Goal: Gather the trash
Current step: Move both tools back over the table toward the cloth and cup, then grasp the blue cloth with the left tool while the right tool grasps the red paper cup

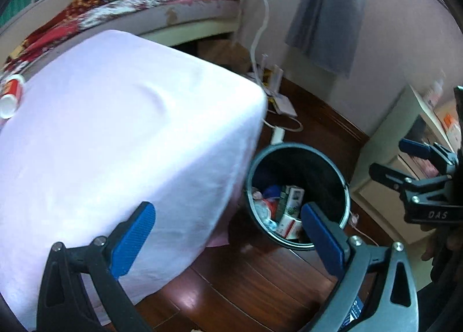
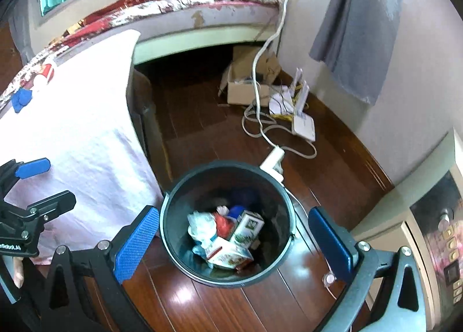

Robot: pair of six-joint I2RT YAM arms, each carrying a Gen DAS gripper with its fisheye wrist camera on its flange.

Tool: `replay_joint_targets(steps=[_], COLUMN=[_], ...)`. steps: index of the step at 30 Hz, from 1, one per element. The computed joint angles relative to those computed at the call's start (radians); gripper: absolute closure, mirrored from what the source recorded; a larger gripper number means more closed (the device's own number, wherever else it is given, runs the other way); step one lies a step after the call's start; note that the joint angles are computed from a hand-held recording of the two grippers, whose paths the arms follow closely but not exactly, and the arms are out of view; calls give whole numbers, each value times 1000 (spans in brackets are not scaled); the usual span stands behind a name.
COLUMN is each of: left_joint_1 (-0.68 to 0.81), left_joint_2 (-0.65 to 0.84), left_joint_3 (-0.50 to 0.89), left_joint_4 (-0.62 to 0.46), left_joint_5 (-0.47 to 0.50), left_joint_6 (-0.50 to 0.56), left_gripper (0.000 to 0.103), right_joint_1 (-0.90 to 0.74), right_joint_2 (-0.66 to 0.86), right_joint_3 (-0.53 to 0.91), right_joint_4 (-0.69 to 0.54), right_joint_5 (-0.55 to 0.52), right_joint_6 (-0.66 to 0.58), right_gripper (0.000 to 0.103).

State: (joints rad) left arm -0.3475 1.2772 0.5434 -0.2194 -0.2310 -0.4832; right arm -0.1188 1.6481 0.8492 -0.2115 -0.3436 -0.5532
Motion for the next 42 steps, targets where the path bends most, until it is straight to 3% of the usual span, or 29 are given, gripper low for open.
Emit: replay_joint_targets(steps=[9,17,22,25,31,34,36,42], left_joint_1=[103,305,514,727,1169,1343,1415,1461], left_joint_2=[-239,-421,-522,-545,-417,-264,-113,212], left_joint_3=[-40,-86,-103,-102,-56,0,63,259], left_joint_4=[-144,-229,-281,-290,-198,-105,-29,103], left_joint_5=[-34,-4,62,161,353,445,479,494], left_joint_6=[54,131,238,347,564,644,655,624], left_gripper=[1,1,1,1,1,5,13,17], right_joint_1=[135,288,416,518,726,828,891,983], right_joint_2=[-153,-200,-195,-173,-44,88,192,523], right_joint_3=[-77,-78,-41,-8,133,300,427,878], right_joint_4=[15,27,38,62,97,42,19,-104], right_joint_5=[-18,-4,15,45,103,135,196,201], right_joint_6=[89,180,261,304,374,388,403,457], right_gripper=[0,0,0,0,0,0,0,0])
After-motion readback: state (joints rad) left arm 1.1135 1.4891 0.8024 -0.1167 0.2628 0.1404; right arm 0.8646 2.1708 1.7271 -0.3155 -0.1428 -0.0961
